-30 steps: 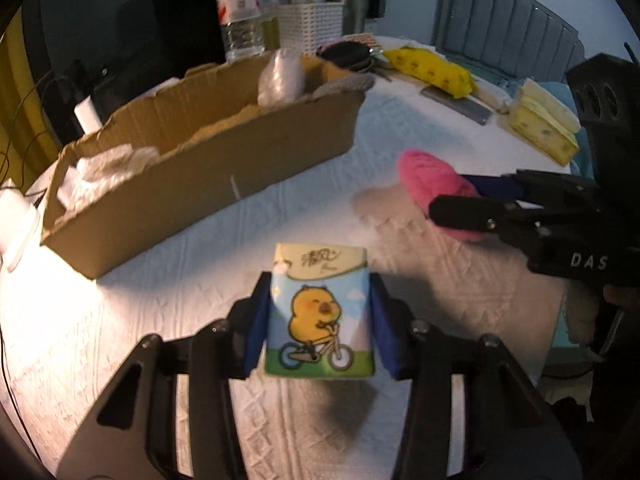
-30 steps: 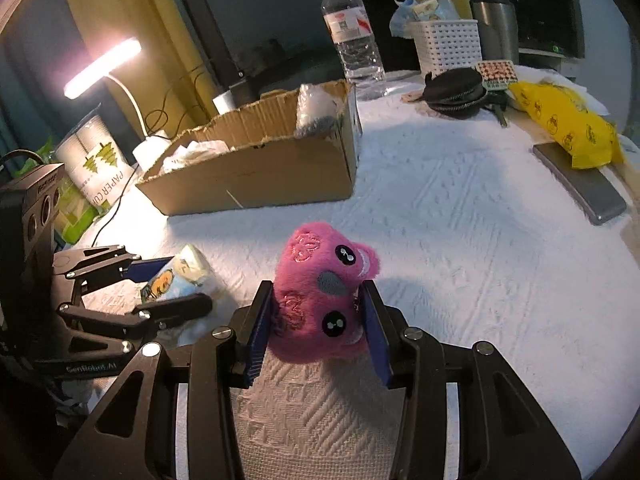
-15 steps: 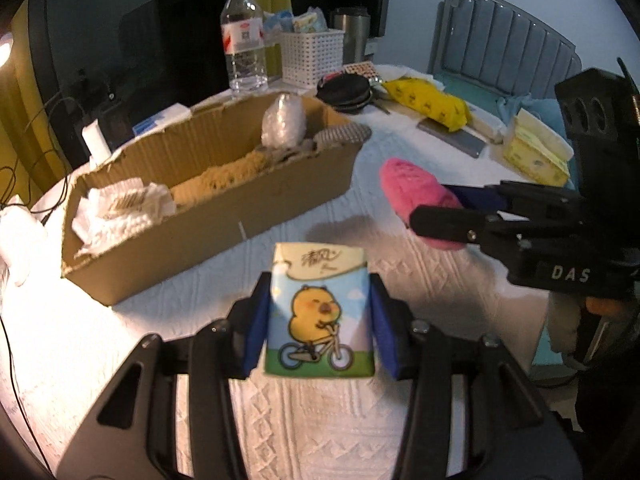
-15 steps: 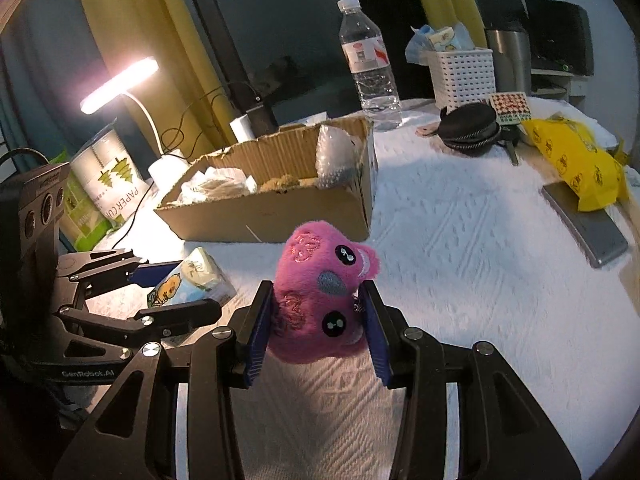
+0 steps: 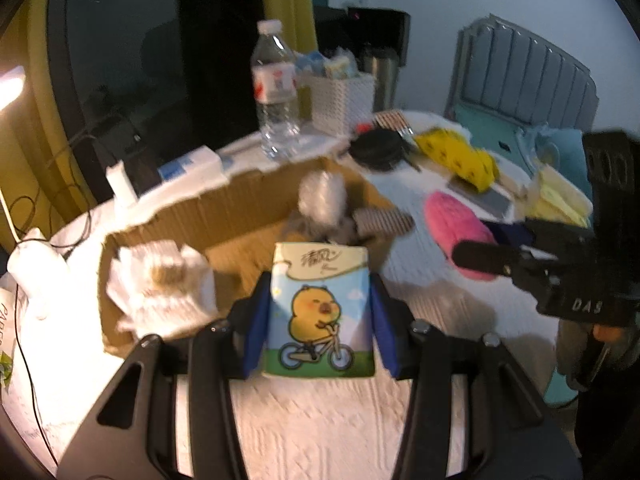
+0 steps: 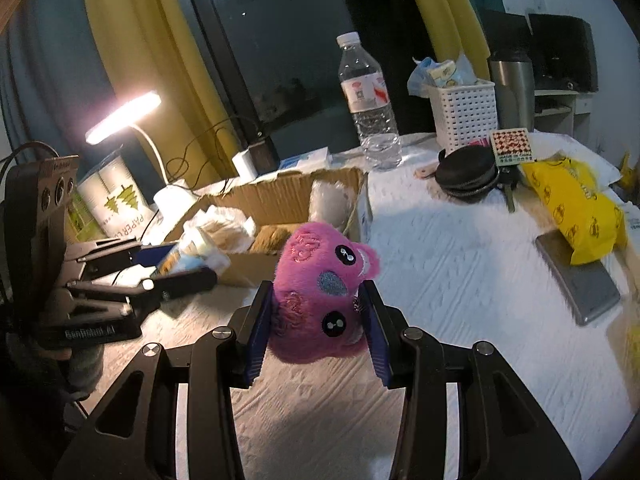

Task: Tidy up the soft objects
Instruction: 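Carry the tissue pack with the left gripper while the right gripper carries the pink plush toward the box, then release the tissue pack into the box with the left gripper while the right gripper drops the pink plush inside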

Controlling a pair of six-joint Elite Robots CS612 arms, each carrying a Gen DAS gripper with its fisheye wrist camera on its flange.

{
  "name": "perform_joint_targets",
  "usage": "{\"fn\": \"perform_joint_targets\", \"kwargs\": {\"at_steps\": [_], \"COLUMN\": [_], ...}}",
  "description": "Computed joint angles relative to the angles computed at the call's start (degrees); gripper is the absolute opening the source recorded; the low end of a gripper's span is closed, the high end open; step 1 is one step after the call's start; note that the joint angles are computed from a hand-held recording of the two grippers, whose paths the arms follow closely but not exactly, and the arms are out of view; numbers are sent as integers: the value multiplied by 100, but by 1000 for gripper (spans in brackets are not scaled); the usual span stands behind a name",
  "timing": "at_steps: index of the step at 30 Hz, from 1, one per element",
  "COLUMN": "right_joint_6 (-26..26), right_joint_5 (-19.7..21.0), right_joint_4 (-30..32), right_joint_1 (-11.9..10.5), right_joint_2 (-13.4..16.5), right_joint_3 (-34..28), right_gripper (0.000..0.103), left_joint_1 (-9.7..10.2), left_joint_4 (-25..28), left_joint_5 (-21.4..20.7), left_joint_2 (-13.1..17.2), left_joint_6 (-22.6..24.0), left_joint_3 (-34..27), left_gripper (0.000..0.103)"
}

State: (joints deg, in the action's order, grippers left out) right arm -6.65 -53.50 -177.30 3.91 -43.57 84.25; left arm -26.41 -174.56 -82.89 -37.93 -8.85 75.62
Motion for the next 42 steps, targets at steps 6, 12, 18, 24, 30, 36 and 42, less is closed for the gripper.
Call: {"fn": "perform_joint_targets", "kwargs": {"at_steps": [6,12,18,24,30,36,42], "right_joint_6": [76,210,258,161,72,-43,-164], "right_joint_5": [-102,-283,-446,-639,-733,-701,-619], "right_joint_4": [11,-51,-38,-11,-52,54,275], "right_joint_1": [-4,12,71,175,287,426,541], "right_joint_2": [82,132,138,90,34,72,185], "right_joint_3": [-174,-313,-434,-487,-520,-661,-907], "right_gripper": [45,45,45,45,45,45,45], "left_joint_1": [71,165,277,349,397,424,481], "left_joint_4": [-253,26,423,625,198,-311,-628], "left_joint_5": [303,523,467,265,222,293,395], "left_joint_2": [119,282,480,533,413,176,33], "left_joint_6": [-108,-354,-553,-752,-910,-865,-916], "left_joint_3": [-191,-466,-737,-818,-587,-142,175], "left_gripper": [47,47,47,51,76,76,76]}}
